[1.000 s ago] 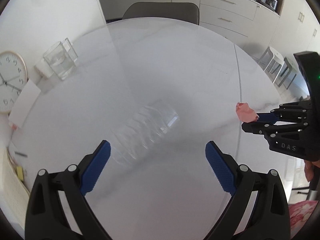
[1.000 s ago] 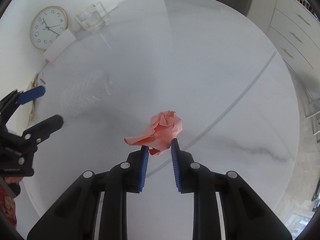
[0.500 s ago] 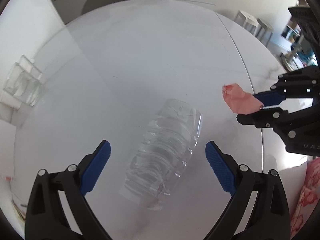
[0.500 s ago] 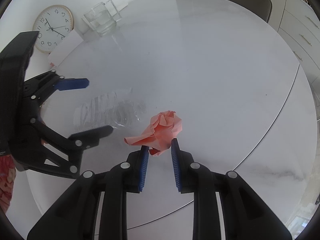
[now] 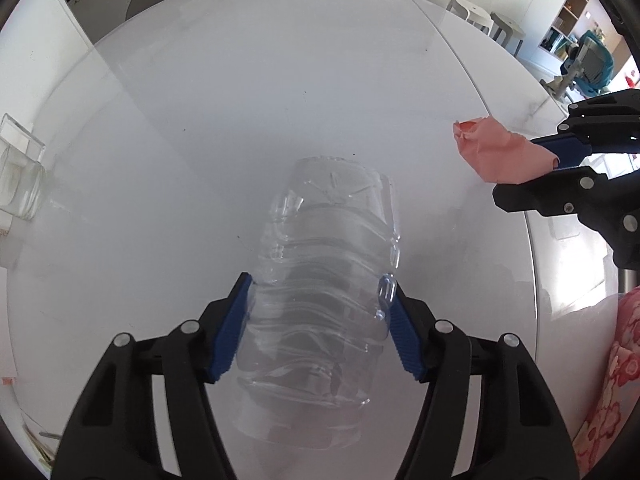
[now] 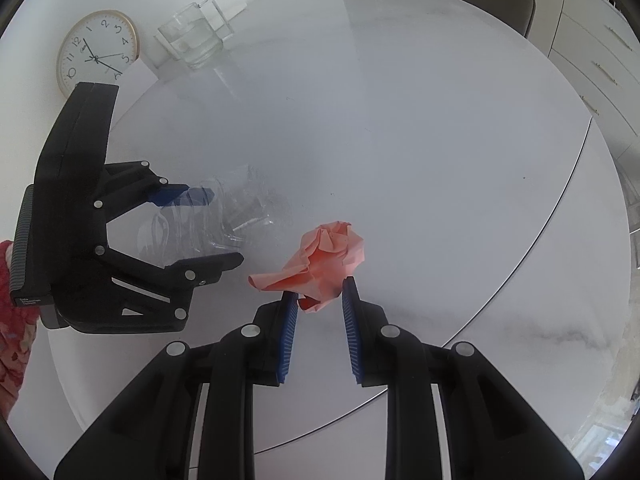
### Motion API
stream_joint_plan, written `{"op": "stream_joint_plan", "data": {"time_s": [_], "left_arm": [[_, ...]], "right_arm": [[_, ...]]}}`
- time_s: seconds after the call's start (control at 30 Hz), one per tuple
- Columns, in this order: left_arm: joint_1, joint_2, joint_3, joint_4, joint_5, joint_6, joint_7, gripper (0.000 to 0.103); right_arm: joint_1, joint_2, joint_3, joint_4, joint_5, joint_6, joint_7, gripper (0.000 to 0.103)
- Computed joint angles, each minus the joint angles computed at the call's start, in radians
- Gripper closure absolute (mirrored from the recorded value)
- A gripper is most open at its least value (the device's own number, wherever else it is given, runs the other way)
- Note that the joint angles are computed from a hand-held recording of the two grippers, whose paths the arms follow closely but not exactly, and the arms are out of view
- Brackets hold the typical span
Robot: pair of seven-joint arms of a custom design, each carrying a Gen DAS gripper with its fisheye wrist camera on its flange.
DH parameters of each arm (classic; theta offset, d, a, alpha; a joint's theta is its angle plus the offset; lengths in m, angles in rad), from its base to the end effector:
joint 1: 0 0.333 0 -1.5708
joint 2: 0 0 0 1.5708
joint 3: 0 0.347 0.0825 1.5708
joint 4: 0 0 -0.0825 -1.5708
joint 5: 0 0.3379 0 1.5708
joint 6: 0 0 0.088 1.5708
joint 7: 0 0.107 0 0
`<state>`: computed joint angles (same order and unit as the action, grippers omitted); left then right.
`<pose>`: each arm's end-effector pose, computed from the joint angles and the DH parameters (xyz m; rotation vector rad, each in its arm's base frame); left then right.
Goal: Collect trash
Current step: 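Carry the bottle and tissue to the bin while the right gripper opens over it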
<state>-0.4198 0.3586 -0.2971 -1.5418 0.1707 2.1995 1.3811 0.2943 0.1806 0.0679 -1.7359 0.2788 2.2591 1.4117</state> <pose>0.5209 -0.4036 0.5297 -1.4178 2.5974 -0.4192 0.5675 0.2193 0.5527 -2.2474 1.5265 -0.0233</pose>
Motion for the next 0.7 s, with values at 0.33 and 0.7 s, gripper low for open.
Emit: {"op": "stream_joint_plan", "data": {"time_s": [0.33,0.7], "left_arm": [[-0.024,-0.056,-0.003,-0.026,-0.031,0.087,-0.202,0.041],[-0.172,-0.033,-0.011,0.079,0.084,0.095,-0.603,0.041]], "right_arm": [[-0.021,-0.064,-0.008,-0.056,0.022,0.022,-0.052,0.080],[-0.105,-0.251,-0.057,-0.198,0.045,-0.022,-0.219,0.080]]}}
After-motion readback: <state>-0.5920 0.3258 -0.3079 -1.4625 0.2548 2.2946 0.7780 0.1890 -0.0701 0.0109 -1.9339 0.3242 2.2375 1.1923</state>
